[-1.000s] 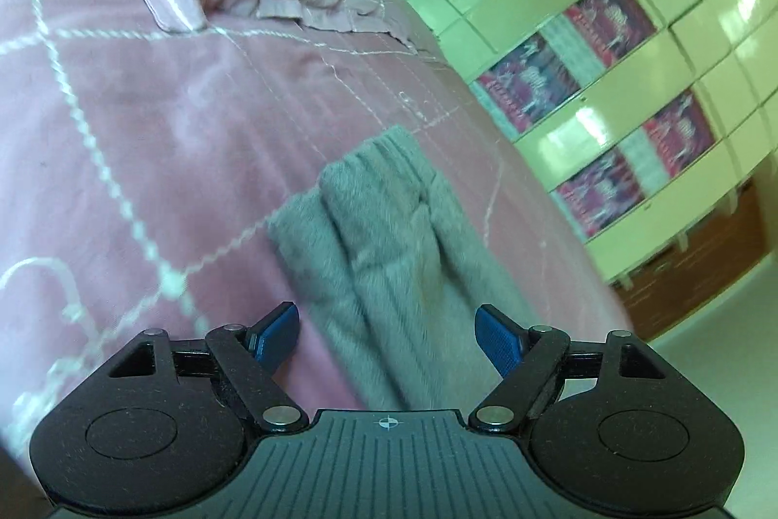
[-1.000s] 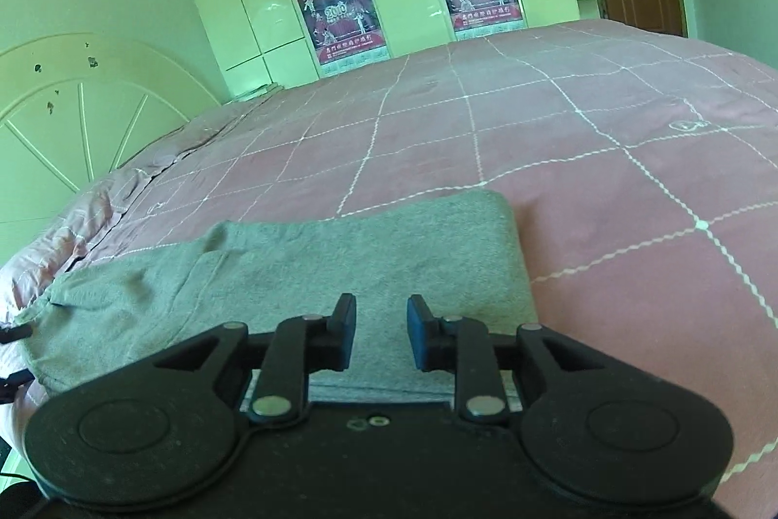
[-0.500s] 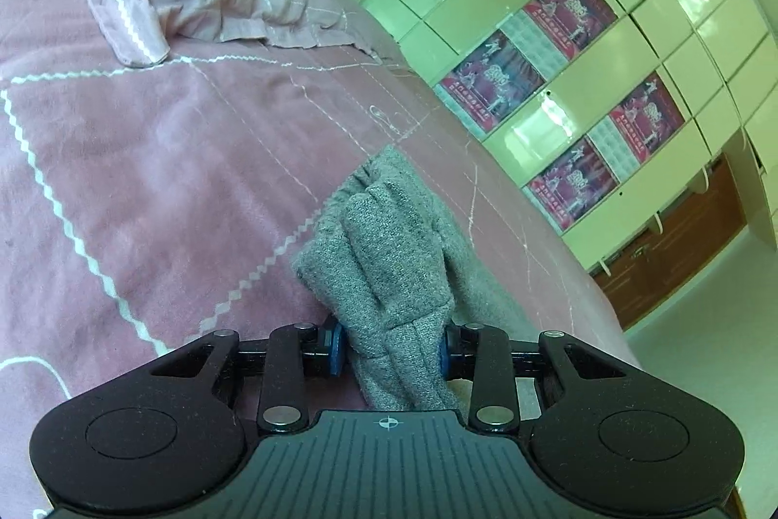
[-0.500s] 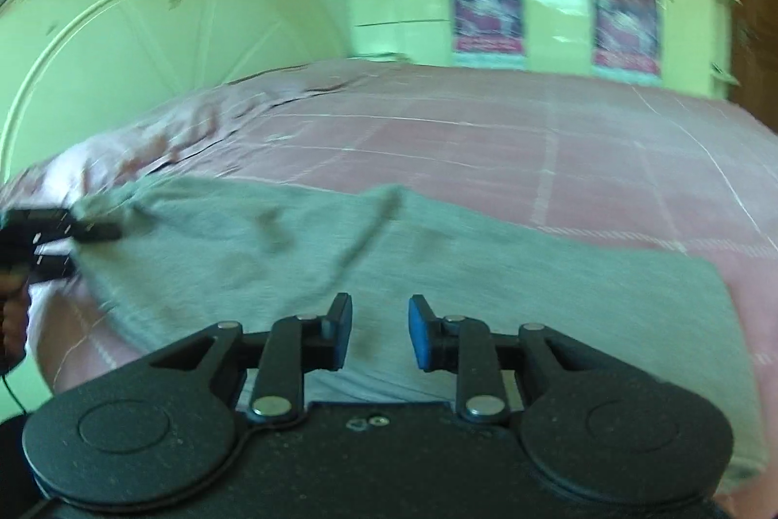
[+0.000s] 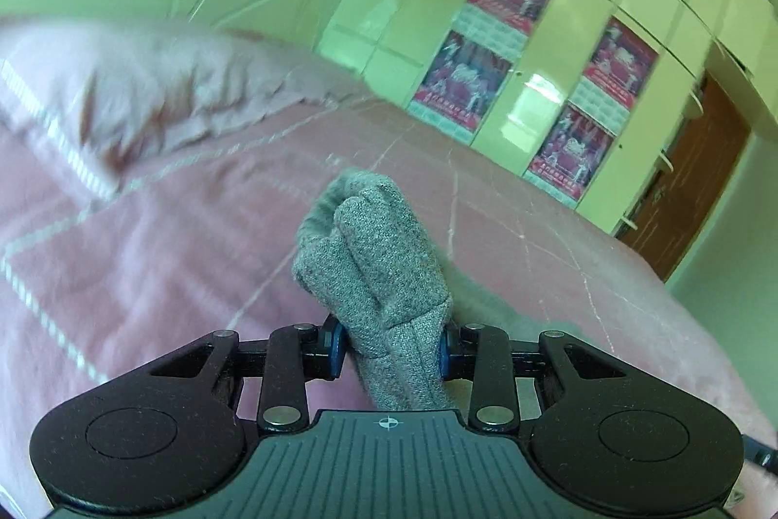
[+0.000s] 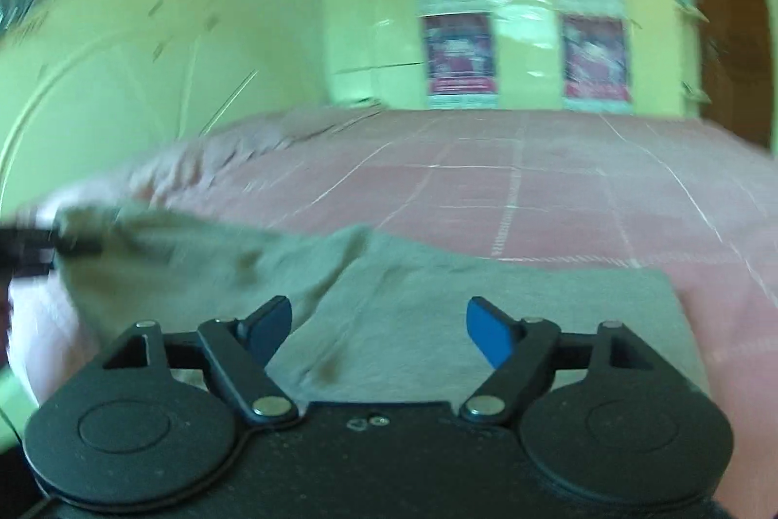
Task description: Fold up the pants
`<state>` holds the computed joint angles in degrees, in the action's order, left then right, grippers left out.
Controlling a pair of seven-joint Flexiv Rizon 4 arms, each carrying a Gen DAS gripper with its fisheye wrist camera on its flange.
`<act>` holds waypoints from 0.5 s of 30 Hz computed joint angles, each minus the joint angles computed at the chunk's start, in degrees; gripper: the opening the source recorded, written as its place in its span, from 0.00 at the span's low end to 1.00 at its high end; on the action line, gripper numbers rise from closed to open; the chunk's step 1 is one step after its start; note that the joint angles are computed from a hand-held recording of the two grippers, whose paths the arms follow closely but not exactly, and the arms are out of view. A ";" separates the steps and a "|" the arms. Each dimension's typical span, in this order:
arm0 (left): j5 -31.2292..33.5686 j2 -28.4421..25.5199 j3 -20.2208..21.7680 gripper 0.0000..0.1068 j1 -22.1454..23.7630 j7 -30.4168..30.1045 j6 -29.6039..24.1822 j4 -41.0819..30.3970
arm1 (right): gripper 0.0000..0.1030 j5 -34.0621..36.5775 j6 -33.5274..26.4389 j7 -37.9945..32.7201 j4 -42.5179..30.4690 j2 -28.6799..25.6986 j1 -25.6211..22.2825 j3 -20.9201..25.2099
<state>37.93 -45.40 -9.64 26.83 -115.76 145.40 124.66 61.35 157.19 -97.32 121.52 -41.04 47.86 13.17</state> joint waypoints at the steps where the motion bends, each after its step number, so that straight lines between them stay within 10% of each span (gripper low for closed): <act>1: -1.33 1.63 0.66 0.32 -2.10 1.81 0.97 0.71 | 0.70 -0.56 1.67 5.17 2.03 0.12 -2.08 0.93; 8: -3.74 13.10 -3.39 0.32 -13.74 5.72 -4.18 0.37 | 0.68 -4.62 14.87 34.92 12.70 -5.52 -9.61 2.46; 13: -8.35 10.53 -7.80 0.34 -25.99 8.40 -9.45 -4.93 | 0.67 -5.48 25.52 57.02 16.86 -13.63 -14.33 3.53; 15: -7.36 7.54 -11.29 0.57 -29.43 10.11 -16.63 -8.53 | 0.67 -7.68 30.08 63.82 18.69 -17.58 -16.12 2.64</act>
